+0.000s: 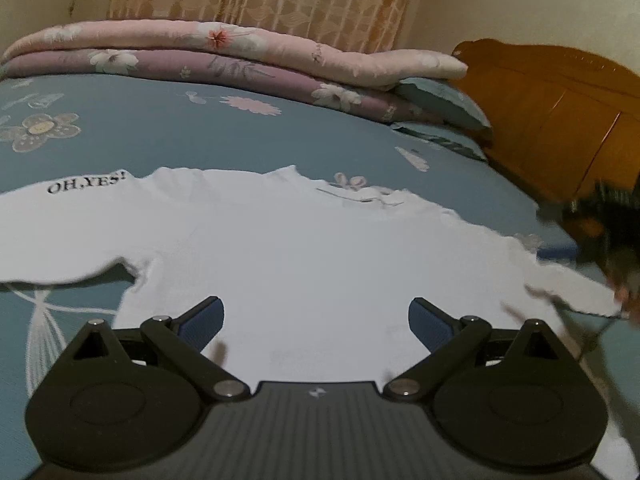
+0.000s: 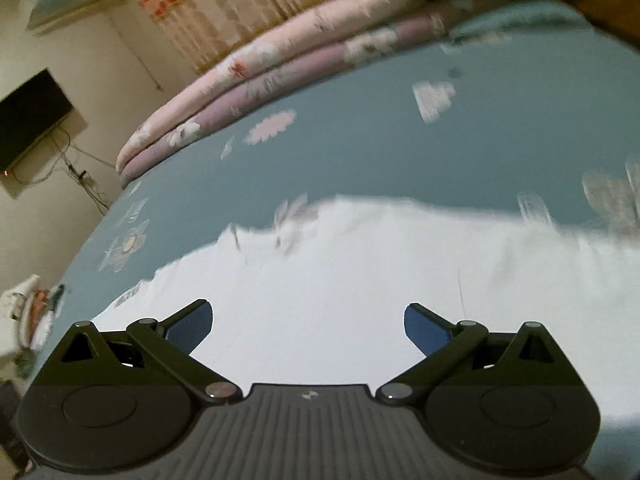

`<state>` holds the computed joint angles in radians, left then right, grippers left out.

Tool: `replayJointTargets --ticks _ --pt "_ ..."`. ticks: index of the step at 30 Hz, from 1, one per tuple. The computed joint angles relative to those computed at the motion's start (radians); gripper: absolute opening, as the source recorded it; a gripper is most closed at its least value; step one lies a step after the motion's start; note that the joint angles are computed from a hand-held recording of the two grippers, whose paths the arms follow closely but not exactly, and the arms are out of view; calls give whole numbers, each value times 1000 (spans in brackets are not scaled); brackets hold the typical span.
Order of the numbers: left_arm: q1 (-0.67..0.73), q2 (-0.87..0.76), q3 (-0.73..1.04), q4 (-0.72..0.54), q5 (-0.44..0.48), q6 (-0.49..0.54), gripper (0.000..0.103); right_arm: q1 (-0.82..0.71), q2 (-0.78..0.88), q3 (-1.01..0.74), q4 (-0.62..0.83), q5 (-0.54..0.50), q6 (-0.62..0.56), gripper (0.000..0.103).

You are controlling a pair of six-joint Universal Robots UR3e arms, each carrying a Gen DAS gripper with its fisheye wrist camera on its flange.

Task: Fold clothes
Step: 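Move the open right gripper over to the plain sleeve's cuff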

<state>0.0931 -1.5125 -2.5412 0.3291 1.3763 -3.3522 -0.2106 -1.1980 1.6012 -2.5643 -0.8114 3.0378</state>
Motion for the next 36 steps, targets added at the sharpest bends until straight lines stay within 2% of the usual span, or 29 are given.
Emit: replayJointTargets --ticks 5,8,11,14,16,18,20,23,29,32,36 --pt "-54 -48 25 14 38 22 98 -21 -33 172 -123 -64 71 103" --pt "-47 -28 32 -48 -3 55 98 -37 -107 240 -93 -105 53 103" --pt "-12 -5 18 -69 -94 65 99 -55 -204 295 -41 -116 28 103" --pt "-24 -13 20 -65 -85 60 99 -71 -288 331 48 -57 -31 103" --pt "-47 -29 30 -59 -45 57 99 -61 -329 378 69 -43 -73 103" --pt "-59 -38 37 -58 -25 56 99 -26 -343 414 67 -73 -100 103" --pt "-55 -36 36 -62 -38 56 99 22 -328 433 48 -146 -117 103" --pt "-45 -31 31 -68 -62 57 99 87 -317 504 -91 -246 -149 103" --pt "-50 -39 40 -77 -57 55 99 266 -264 521 -261 -511 -172 103" --pt "-57 -37 44 -83 -47 58 99 270 -276 526 -253 -530 -155 103" --pt "-68 -31 45 -85 -38 67 99 249 -405 600 -166 -537 -154 103"
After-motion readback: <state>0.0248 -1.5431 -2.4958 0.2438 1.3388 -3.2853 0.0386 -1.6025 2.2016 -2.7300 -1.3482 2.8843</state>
